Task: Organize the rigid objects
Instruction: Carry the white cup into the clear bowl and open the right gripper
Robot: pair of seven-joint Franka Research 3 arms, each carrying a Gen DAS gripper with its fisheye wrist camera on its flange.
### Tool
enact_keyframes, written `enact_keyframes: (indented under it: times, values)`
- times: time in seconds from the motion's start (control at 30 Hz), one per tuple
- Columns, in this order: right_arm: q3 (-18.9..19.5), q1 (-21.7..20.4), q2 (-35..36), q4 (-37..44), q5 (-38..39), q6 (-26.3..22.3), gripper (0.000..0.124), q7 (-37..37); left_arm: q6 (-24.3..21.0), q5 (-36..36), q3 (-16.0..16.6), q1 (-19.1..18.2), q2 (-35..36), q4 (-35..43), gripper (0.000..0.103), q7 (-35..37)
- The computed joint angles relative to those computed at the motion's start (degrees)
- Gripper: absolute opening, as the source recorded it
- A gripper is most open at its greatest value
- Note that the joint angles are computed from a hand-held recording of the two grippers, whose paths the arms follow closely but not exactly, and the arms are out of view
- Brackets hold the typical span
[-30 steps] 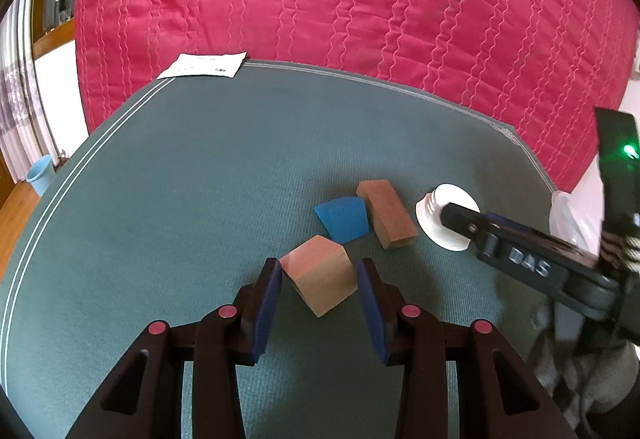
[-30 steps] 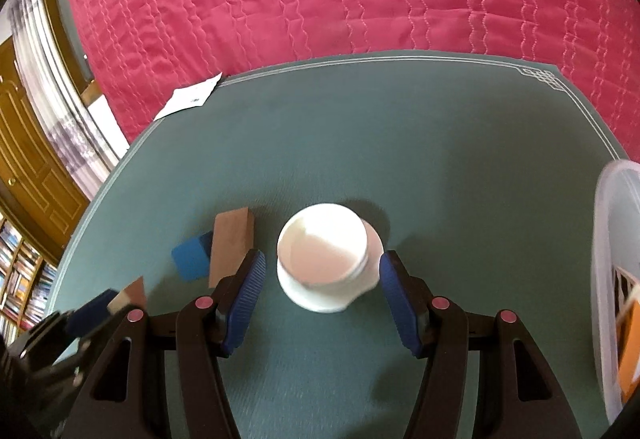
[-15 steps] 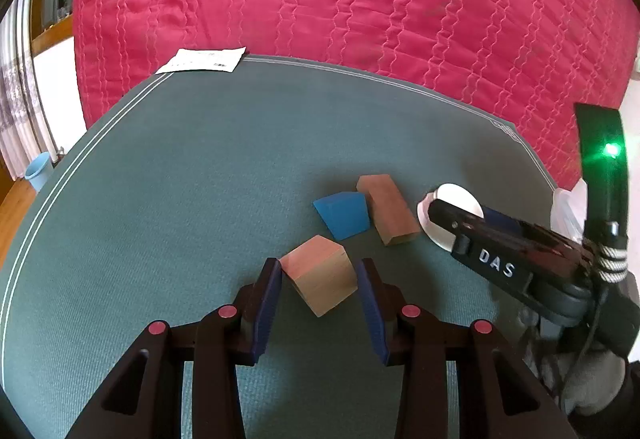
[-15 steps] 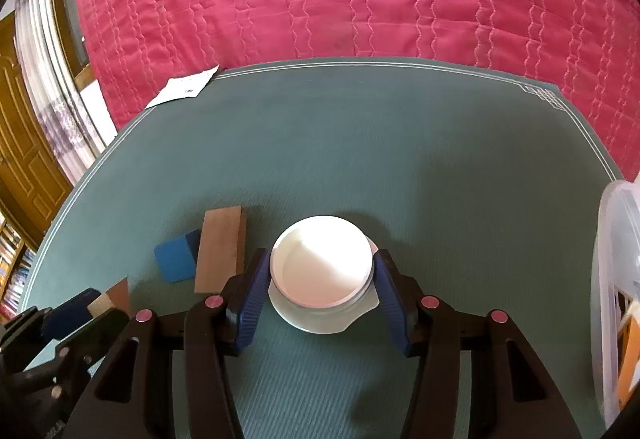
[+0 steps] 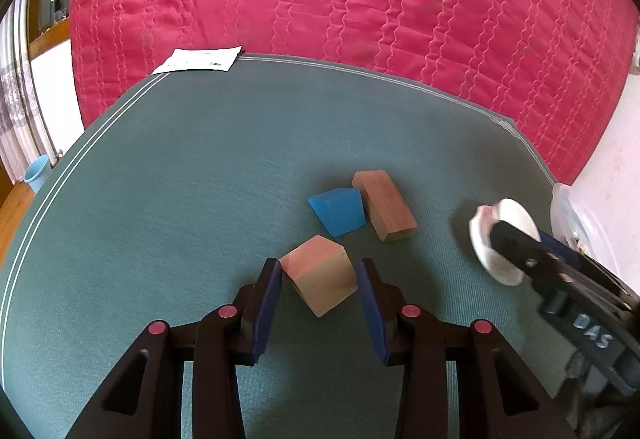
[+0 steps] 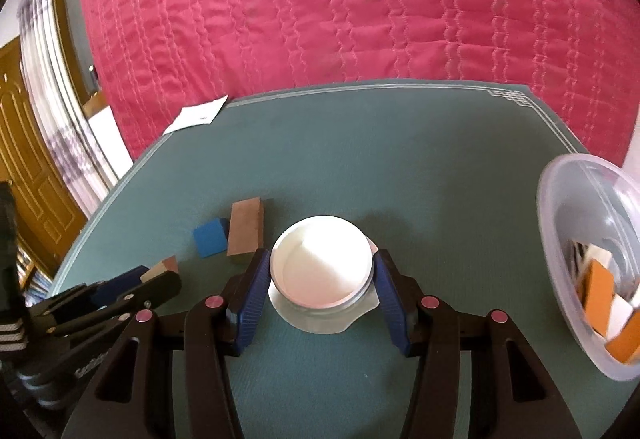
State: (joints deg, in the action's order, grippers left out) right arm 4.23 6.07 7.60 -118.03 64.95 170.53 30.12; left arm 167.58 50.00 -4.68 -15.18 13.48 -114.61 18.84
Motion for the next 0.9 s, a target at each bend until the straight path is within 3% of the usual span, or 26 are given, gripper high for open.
enact_keyframes:
  times: [0.2,0.43,0.9]
  values:
    - [-0.93,-0.51,-2.64,-2.19,4.43,0.2,0.053,-1.83,1.13,0.76,0.14,-0.04,-0.16,-0.29,0.042,-0.09]
    - [-2.72,-0.18,-5.33,-4.33,9.54,2.73,0.053,-4.68,4.68,-3.74,-0.58,0.86,-0.19,-1.19,0.042,4.18]
    - [-6.13,-2.62,-5.93,-2.98,20.46,7.7,0.053,-10.49,1.74,-2.93,-0.25,-1.7,0.47,0.4,0.042,5.07]
